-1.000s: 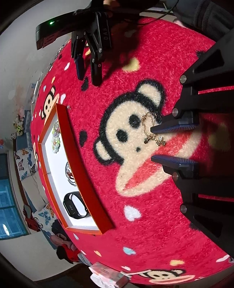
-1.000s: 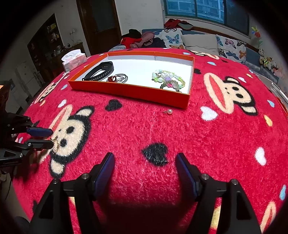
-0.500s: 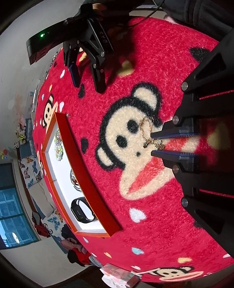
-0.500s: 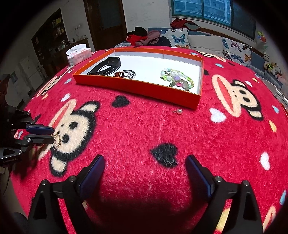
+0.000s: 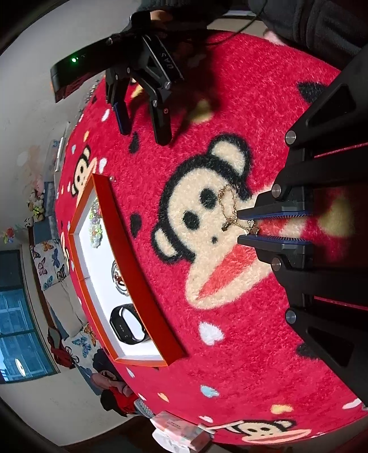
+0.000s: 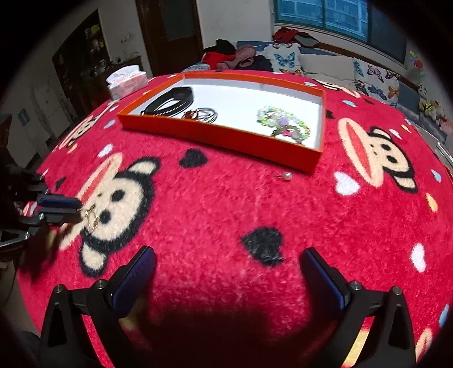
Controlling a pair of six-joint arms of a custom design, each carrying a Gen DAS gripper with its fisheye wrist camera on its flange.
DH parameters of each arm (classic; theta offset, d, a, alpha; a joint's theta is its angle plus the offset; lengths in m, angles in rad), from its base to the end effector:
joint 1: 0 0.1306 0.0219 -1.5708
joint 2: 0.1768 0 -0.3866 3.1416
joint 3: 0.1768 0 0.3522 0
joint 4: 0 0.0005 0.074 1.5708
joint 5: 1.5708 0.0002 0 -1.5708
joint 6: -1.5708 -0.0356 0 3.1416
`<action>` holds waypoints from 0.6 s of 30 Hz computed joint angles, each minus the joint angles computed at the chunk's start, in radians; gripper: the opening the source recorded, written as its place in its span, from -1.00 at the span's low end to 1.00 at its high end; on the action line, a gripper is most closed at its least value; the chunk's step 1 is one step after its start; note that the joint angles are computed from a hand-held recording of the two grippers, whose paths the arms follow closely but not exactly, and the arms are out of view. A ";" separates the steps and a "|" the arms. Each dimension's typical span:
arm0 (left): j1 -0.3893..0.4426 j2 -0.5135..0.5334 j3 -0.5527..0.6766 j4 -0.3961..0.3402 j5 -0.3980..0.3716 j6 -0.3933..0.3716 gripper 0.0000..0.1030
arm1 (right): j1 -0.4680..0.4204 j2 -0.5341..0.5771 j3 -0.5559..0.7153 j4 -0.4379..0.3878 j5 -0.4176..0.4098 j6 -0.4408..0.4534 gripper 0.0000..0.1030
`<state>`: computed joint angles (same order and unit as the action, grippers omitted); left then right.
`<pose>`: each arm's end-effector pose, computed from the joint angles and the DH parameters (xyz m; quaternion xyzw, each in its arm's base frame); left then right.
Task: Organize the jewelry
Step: 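Hold the gold chain in the left gripper while the right gripper grasps the pearl stud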
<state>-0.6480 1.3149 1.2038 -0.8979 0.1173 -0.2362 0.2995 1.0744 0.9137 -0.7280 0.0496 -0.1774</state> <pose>0.3157 -0.2448 0.3843 0.4251 0.8600 -0.1117 0.2594 0.3036 0.0914 0.3561 -0.0492 0.9409 0.0563 0.3304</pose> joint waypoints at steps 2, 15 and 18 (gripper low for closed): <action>0.005 -0.007 0.003 -0.003 0.008 0.006 -0.80 | -0.011 0.003 0.007 -0.001 0.000 0.001 1.00; 0.024 -0.013 0.046 -0.013 0.026 0.049 -0.80 | -0.112 0.074 0.075 0.006 -0.057 0.023 0.63; 0.028 -0.009 0.051 -0.015 0.028 0.054 -0.80 | -0.123 0.097 0.090 0.007 -0.069 0.039 0.37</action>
